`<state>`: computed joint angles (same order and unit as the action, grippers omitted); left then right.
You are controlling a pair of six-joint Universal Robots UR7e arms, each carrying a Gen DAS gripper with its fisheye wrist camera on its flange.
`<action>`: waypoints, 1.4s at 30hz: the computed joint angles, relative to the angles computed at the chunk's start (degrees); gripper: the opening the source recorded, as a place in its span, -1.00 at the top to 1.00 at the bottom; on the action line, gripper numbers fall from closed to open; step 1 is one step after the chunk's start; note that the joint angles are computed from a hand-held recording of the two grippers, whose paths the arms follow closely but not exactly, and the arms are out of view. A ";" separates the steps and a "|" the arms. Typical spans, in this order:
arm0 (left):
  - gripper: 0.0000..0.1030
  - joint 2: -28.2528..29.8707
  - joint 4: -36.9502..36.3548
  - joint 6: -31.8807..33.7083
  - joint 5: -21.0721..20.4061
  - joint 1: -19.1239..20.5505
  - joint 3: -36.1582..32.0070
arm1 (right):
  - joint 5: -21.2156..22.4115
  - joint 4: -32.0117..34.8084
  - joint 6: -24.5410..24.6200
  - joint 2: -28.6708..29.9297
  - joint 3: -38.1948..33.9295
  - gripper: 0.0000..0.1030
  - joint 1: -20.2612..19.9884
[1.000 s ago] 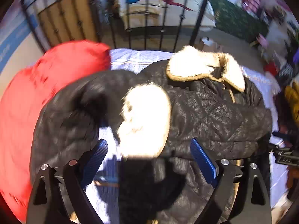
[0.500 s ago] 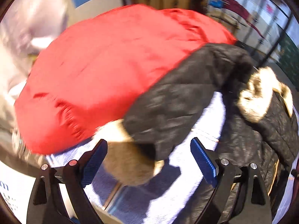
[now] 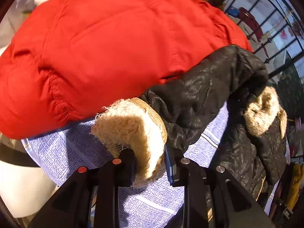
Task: Fold large clothes
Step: 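Grasp the other fleece cuff with the left tool and fold it across the front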
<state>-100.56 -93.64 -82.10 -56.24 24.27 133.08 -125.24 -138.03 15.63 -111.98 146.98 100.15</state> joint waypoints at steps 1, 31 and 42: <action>0.59 0.97 0.67 1.56 0.71 -1.23 -1.25 | -0.04 0.01 0.19 -0.33 0.15 -0.65 0.08; 0.56 8.55 36.91 15.29 28.11 15.85 -31.64 | 1.77 9.23 6.86 -14.57 3.12 -0.65 -5.07; 0.56 12.61 20.26 25.32 26.41 1.69 -31.96 | 4.52 3.94 5.40 -7.59 2.94 -0.65 -3.82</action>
<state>-87.95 -73.38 -56.78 -29.83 25.96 101.12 -120.72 -134.09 21.03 -119.57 149.92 96.33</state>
